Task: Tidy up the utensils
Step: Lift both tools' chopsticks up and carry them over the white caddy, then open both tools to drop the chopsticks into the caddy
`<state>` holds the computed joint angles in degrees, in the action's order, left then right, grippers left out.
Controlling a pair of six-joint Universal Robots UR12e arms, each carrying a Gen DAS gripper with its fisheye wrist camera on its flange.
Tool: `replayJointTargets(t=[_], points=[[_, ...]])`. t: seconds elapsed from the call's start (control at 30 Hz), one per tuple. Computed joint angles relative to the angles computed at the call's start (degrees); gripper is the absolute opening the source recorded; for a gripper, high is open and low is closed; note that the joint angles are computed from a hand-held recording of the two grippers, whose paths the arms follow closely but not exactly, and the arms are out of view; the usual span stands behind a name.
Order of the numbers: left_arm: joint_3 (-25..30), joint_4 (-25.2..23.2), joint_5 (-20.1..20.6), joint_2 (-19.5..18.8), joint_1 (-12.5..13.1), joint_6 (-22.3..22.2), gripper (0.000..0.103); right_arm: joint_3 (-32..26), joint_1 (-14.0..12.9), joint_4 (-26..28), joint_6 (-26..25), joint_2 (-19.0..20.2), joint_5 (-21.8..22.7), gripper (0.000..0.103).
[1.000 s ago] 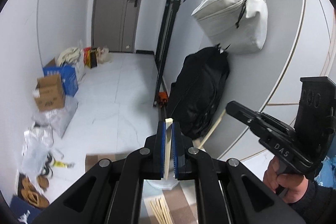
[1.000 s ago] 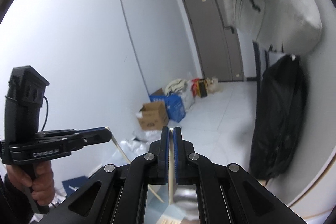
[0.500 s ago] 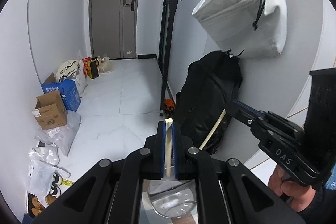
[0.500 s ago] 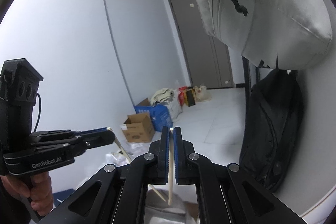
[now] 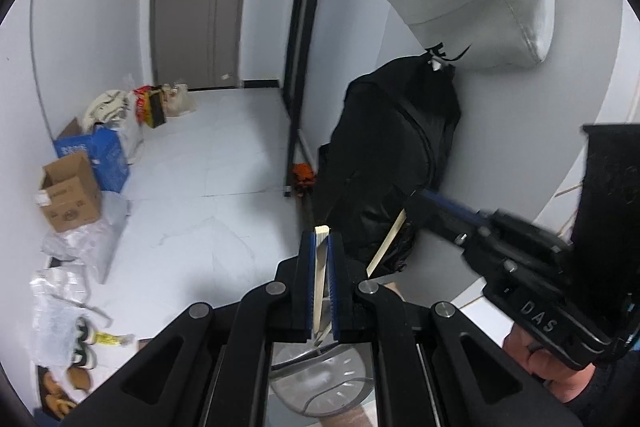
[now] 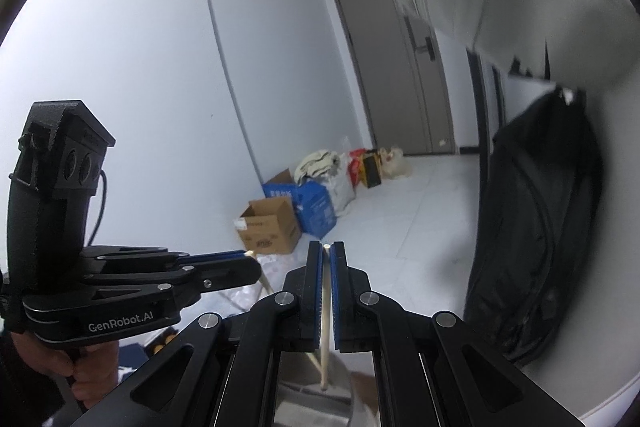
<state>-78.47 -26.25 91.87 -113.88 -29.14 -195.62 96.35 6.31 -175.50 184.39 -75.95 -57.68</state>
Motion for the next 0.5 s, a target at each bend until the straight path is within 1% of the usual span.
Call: replayJointTargets(t=[0.07,0.17,0.27,0.3,0.33,0.4,0.43,0.47,0.5], points=[[-0.52,0.88,-2.77,-0.04,0.61,-0.5,0.002,0.01,-0.12,1.77,0.58,0.25,1.3,0.003],[-0.77,2.34,-5.59,-0.33,1.24,-1.18,0.002,0.33,-0.74,2.48,2.63,0.7,4.49,0.003],[-0.54,1.28,-8.28,-0.47,1.94,-3.06,0.002,0.24,-1.29,4.14,5.08,1.11,6.46,0.004],[-0.6,1.38,-9.38,-0.46,2.16,-3.66,0.002,0.36,-1.47,4.31,5.88,1.11,6.54,0.006],[-0.74,1.57,-10.03,-0.42,2.29,-3.94,0.004,0.43,-1.67,4.41,6.49,1.13,6.93,0.006],[-0.7,1.63,-9.88,-0.35,2.22,-4.3,0.021,0.65,-2.28,4.61,7.38,1.09,8.4,0.006],[-0.7,1.68,-9.01,-0.25,2.02,-4.47,0.037,0.87,-2.43,4.57,7.57,0.91,8.39,0.007],[-1.02,2.4,-8.68,-0.09,1.97,-4.74,0.044,1.13,-2.64,4.63,7.78,0.65,8.29,0.009],[-1.42,3.6,-8.74,0.17,1.87,-5.03,0.045,1.05,-2.48,4.34,8.29,0.78,8.03,0.011]])
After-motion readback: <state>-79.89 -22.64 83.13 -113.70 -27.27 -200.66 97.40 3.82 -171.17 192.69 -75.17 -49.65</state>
